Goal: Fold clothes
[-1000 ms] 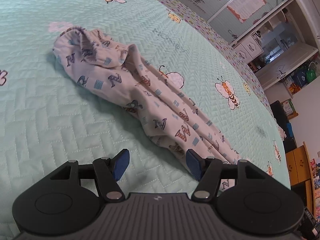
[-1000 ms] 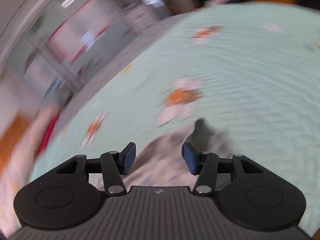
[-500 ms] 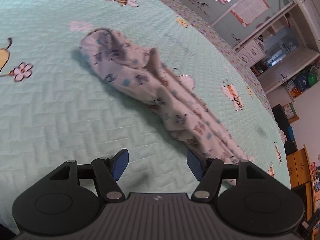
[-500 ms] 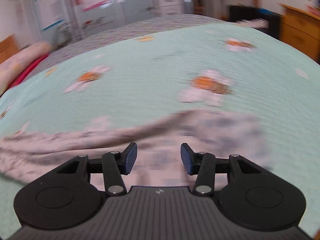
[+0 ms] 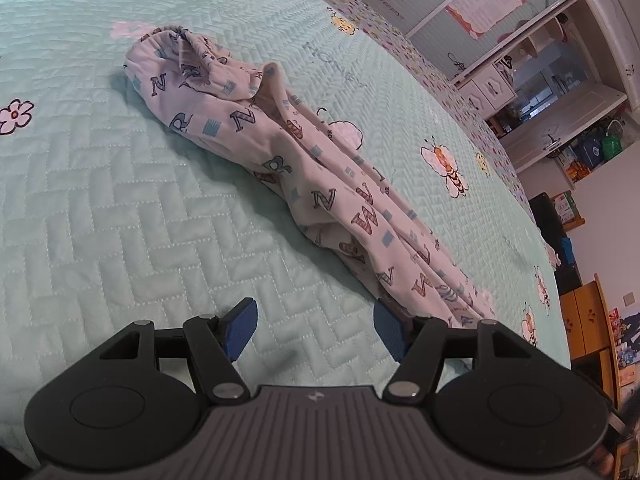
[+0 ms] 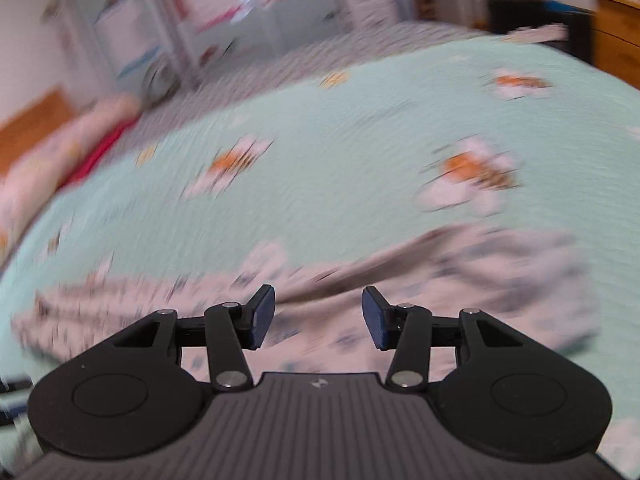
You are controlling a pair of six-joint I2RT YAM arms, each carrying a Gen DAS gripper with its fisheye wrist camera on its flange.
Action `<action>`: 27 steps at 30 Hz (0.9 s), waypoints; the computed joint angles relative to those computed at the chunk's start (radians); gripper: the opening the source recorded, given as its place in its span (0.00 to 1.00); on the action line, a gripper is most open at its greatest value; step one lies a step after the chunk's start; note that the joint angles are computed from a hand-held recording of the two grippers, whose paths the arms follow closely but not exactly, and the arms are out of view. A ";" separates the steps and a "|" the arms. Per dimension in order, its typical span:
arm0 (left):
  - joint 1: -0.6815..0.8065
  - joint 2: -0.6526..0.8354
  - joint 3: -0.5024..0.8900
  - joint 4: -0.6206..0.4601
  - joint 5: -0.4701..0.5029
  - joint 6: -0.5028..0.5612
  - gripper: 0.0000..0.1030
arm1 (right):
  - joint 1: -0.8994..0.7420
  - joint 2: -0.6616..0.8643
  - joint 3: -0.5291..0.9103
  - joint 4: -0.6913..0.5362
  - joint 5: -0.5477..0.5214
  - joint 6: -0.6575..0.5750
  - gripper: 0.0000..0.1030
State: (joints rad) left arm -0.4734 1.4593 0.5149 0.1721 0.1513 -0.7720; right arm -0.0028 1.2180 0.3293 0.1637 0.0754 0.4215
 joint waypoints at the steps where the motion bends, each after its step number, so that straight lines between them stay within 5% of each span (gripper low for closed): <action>1: 0.000 -0.005 -0.006 -0.002 0.000 -0.001 0.65 | 0.033 0.073 0.023 0.033 0.032 0.005 0.48; 9: 0.033 0.033 -0.035 0.043 0.039 0.000 0.65 | 0.043 0.381 0.227 0.056 0.080 -0.026 0.47; 14: 0.025 0.037 -0.041 0.068 0.041 0.004 0.67 | -0.018 0.356 0.248 0.082 0.049 0.057 0.48; 20: 0.010 0.049 -0.064 0.127 0.029 0.018 0.67 | 0.146 0.284 0.180 0.073 0.033 0.078 0.48; 27: -0.004 0.011 -0.111 0.171 0.006 0.035 0.67 | 0.231 0.573 0.483 -0.033 0.136 0.130 0.49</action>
State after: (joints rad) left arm -0.4769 1.4701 0.4038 0.3428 0.1572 -0.7365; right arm 0.2286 1.7907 0.8127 0.1303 0.2114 0.5515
